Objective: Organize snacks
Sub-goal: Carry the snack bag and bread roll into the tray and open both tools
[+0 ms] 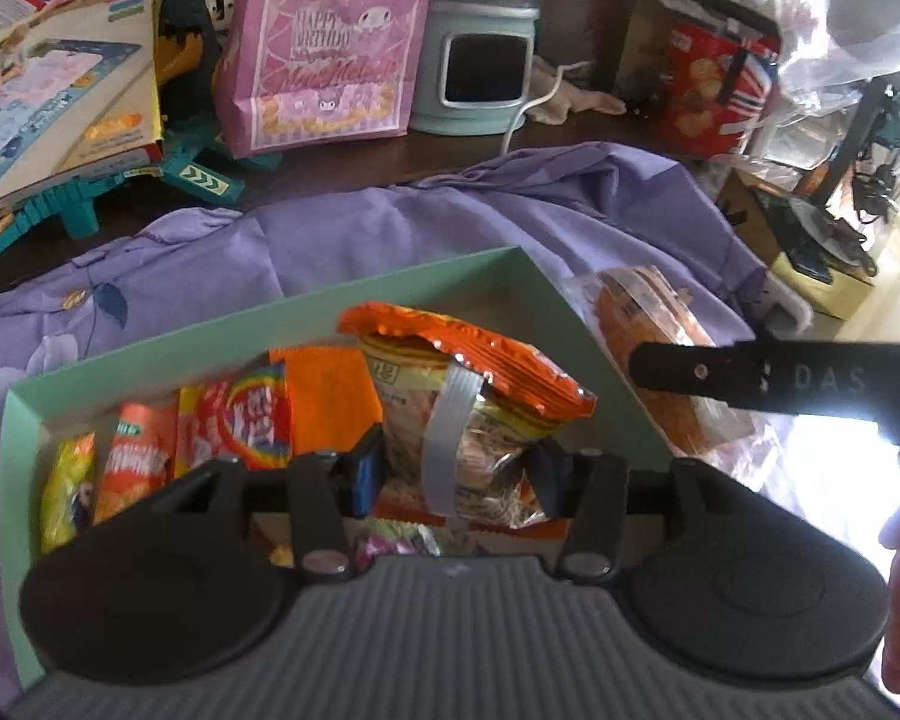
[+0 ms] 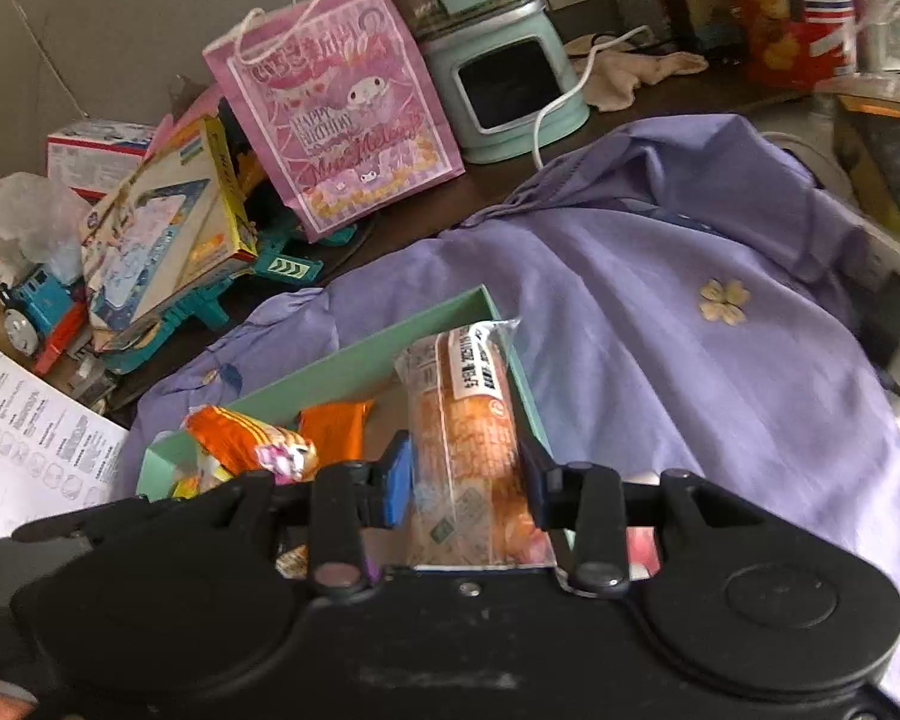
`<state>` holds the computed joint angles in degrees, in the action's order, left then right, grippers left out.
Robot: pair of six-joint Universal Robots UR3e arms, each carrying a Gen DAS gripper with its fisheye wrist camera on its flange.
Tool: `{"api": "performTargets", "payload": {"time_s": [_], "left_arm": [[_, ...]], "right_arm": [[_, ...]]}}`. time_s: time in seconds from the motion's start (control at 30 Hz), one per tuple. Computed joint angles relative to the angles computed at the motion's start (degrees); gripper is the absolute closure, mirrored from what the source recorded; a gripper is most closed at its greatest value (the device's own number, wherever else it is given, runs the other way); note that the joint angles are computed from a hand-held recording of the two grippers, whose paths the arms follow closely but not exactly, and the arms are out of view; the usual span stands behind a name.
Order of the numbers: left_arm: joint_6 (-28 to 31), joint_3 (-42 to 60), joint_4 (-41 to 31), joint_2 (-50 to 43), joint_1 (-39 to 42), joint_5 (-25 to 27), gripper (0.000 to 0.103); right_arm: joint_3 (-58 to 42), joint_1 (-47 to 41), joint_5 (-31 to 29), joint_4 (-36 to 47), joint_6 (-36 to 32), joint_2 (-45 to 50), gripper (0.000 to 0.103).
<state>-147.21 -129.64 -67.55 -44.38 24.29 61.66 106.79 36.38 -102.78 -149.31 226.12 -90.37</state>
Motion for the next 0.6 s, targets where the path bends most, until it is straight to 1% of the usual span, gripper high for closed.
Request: {"api": "performTargets", "payload": {"time_s": [0.03,0.1,0.2,0.3,0.4,0.5,0.53,0.57,0.6], "left_arm": [[-1.93,-0.37,4.63,-3.44,-1.94,1.04,0.055],[-4.92,-0.35,11.61,-9.62,-4.75,2.59,0.055],[-7.65,0.05,18.64,-16.82,-7.33,4.4,0.055],[-9.25,0.86,23.05,-21.97,-9.19,5.99,0.055],[-10.46,1.78,26.92,-26.34,-10.72,7.48,0.055],[-12.03,2.82,29.93,-29.6,-11.97,8.98,0.051],[-12.6,3.3,30.48,-30.44,-12.33,9.6,0.039],[-13.11,3.64,30.75,-30.77,-12.55,10.2,0.017],[-14.09,3.42,31.83,-30.68,-12.85,11.14,0.008]], "right_arm": [[-0.84,-0.53,0.47,-0.11,-0.6,1.12,0.067],[-3.69,-1.92,1.71,-0.13,-2.22,4.45,0.067],[-6.79,-3.19,3.05,-0.11,-3.89,8.09,0.067],[-8.82,-4.3,3.78,-0.11,-5.46,10.54,0.067],[-8.82,-4.92,3.82,-0.41,-5.96,11.1,0.067],[-9.23,-5.11,4.15,-0.69,-6.48,11.43,0.064],[-9.09,-4.59,3.42,-1.0,-6.36,11.14,0.057],[-9.09,-4.2,2.82,-1.43,-6.42,10.94,0.043],[-9.08,-3.47,1.58,-1.79,-6.44,10.57,0.034]]}}
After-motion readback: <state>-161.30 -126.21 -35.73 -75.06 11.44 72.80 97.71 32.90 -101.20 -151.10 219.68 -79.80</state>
